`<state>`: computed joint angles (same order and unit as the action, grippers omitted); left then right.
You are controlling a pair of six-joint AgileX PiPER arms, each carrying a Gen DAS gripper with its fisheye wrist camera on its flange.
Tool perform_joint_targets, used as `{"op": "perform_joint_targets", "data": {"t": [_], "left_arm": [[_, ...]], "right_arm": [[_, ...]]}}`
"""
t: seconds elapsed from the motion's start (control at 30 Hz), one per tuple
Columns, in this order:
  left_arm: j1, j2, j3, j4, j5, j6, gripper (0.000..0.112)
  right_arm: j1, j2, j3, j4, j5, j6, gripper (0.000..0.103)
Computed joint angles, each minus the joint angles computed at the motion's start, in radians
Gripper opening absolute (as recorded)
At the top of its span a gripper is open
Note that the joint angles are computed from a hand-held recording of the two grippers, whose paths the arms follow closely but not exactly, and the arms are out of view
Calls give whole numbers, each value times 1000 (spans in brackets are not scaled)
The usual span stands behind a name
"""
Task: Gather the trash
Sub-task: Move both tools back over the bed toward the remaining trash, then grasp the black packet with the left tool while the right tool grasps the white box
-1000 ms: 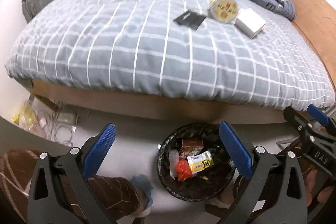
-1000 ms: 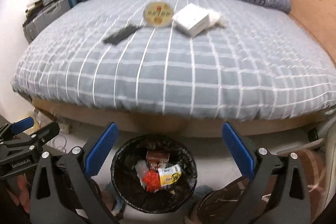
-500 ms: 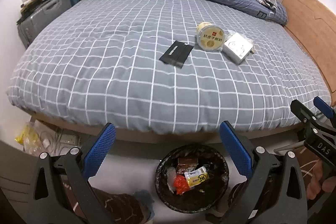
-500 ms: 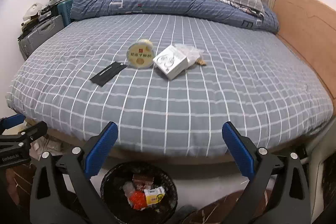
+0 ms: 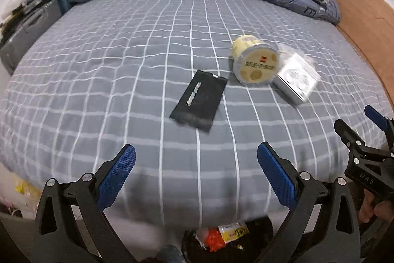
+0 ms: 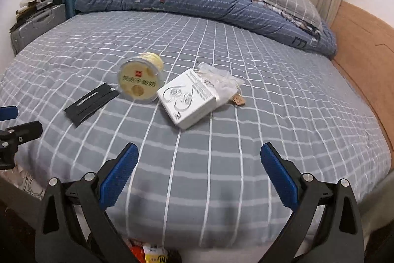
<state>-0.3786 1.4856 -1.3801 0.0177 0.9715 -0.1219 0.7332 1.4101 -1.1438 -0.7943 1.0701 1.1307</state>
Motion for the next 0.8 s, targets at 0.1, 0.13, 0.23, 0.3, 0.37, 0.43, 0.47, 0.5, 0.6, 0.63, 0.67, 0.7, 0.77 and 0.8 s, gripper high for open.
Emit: {"op": "perform_joint_targets", "data": {"t": [0.1,0.13,0.23,0.3,0.37,0.43,0.47,0.5,0.6,0.63,0.67,0.7,0.77,0.8], "left_arm": [[12,128,-110,-12,7,22,97],[12,172,-150,-8,9,27,97],[14,262,-224,-9,3,44,97],[22,306,-250,-24,-10,58,97],[25,327,-253,-23,-24,60,97],[28,351,-263,-34,-28,75,97],[28,359,-269,-39,-27,82,97],[24,369,-275,-37,-31,82,97],[21,386,-283,-36,-35,98,96],[20,395,-287,-39,-35,98,96],[21,399,-287,-45,-35,100,96],[21,406,-289,-47,-35,103,93],[20,414,-295,-37,-32,108,89],[19,416,-294,-32,-35,109,88]], "right_arm": [[-100,86,-53,17,-83,-83,95],[-130,116,-72,25,-113,-116,95],[-181,161,-91,27,-174,-148,95],[-201,178,-85,18,-208,-154,95],[-215,195,-79,12,-230,-164,95],[-227,212,-78,19,-250,-196,95],[-227,223,-80,1,-250,-195,95],[-227,226,-79,-1,-255,-196,95],[-239,241,-89,0,-275,-193,95],[-240,249,-95,3,-276,-196,95],[-242,259,-101,3,-276,-199,95],[-245,270,-108,4,-276,-199,95],[-249,281,-109,0,-276,-195,95],[-251,283,-108,-2,-280,-193,95]]}}
